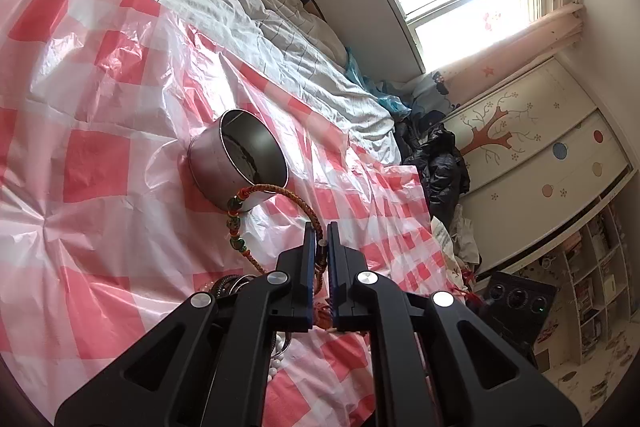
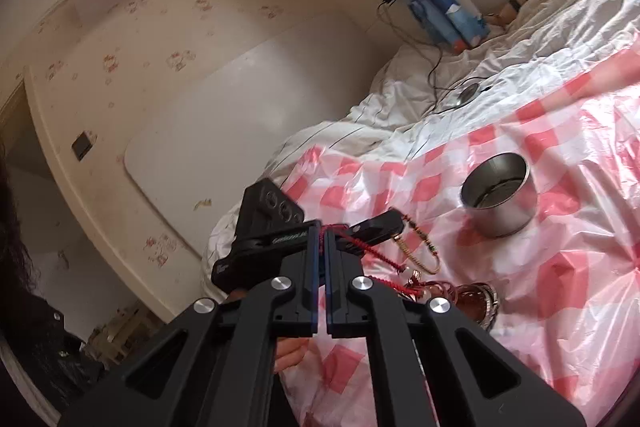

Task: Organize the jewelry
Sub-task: 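Carry the beaded necklace over the tin and open the left tool while the right tool holds the red cord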

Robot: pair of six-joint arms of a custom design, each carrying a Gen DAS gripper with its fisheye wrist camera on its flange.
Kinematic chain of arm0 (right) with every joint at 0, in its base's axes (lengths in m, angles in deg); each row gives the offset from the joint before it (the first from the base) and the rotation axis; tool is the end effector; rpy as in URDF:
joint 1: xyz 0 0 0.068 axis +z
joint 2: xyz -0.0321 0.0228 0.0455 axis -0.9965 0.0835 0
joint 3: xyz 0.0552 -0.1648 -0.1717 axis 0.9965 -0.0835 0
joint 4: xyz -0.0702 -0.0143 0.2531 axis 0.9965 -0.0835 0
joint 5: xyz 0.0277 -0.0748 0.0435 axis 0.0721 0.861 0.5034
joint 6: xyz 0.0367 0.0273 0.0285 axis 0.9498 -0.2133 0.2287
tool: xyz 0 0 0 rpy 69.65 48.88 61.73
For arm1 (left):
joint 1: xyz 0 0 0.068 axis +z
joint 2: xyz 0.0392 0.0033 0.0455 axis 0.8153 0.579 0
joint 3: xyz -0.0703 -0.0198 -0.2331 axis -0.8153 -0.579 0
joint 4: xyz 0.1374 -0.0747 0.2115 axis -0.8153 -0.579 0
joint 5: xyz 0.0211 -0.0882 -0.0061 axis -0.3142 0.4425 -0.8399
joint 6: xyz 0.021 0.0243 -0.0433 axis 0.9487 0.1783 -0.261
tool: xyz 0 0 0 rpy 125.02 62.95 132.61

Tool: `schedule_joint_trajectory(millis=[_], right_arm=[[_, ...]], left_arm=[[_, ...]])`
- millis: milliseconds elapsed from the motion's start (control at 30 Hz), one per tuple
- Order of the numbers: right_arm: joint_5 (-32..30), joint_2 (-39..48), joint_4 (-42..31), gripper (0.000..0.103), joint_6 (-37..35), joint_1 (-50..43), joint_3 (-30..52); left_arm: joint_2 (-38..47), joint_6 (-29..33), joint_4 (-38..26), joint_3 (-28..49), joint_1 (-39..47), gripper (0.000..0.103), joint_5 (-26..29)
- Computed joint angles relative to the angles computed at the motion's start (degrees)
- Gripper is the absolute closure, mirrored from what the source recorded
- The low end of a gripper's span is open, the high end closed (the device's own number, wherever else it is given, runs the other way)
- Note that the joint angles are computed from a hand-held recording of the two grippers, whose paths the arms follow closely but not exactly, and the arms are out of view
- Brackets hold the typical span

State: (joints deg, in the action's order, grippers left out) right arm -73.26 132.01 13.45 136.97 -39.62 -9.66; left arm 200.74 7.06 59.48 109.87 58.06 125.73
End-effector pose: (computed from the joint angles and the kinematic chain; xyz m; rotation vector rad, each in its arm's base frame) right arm 0.1969 0.1998 0.1457 0.1768 1.8784 1.2485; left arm 0.3749 -0.0096 0.0987 0.2666 2.3073 -1.4323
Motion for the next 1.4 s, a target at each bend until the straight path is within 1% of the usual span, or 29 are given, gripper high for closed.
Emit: schedule_joint_trajectory(millis=[33, 100, 133, 167, 267, 333, 367, 467, 633, 833, 967, 1167, 1400], right_arm=[[-0.87, 0.59, 3.48, 0.1, 1.56, -0.63, -1.34], [-2.37, -0.27, 8.67, 0.1, -0.45, -0.19, -2.69], [-2.21, -1.1, 9.47, 0.1, -1.93, 0.49, -2.95], [-1.98, -2.36, 7.96, 0.1, -2.95, 0.99, -2.82], [-2.38, -2.51, 4.52, 0.1, -1.06, 0.43, -2.31], [-2.8, 1.62, 7.65, 0.1, -0.12, -0.54, -1.01], [-2.69, 2.21, 10.11, 0.1, 0.16, -0.65, -1.63], [-1.71, 2.4, 11.96, 0.1, 0.53, -1.05, -2.72], [-1.84, 3.67, 9.15, 0.099, 1.71, -2.5, -1.21], [-3.02, 5.69, 7.54, 0.099, 3.58, -6.62, 0.53], [-5.66, 8.13, 6.71, 0.099, 3.34, -10.32, 3.48], [-9.87, 14.91, 5.93, 0.099, 3.92, -15.33, 9.93], [-12.08, 20.2, 7.49, 0.099, 5.85, -19.84, 13.91]], left_arm=[[0.09, 0.1, -0.29, 0.12, 0.0, 0.099, 0.08], [-0.09, 0.36, -0.41, 0.06, -0.02, 0.099, 0.14], [-0.21, 0.34, -0.35, 0.03, -0.05, 0.099, 0.06], [-0.23, 0.24, -0.33, 0.0, -0.06, 0.099, 0.02], [-0.2, 0.29, -0.54, 0.05, 0.02, 0.099, 0.01], [-0.19, 0.27, -0.42, -0.03, 0.03, 0.099, -0.04], [-0.23, 0.21, -0.54, 0.01, 0.03, 0.099, -0.01], [-0.31, 0.08, -0.55, 0.06, 0.08, 0.099, 0.01], [-0.63, -0.09, -0.18, 0.21, -0.38, 0.099, -0.11], [-2.9, -1.16, 4.54, -0.96, -2.19, 0.099, -3.14], [-2.71, -2.33, 6.75, -0.03, -3.25, 0.099, -4.11], [0.88, -4.83, 8.39, 4.92, -5.24, 0.099, -5.59], [7.32, -10.75, 10.72, 13.29, -7.08, 0.099, -7.03]])
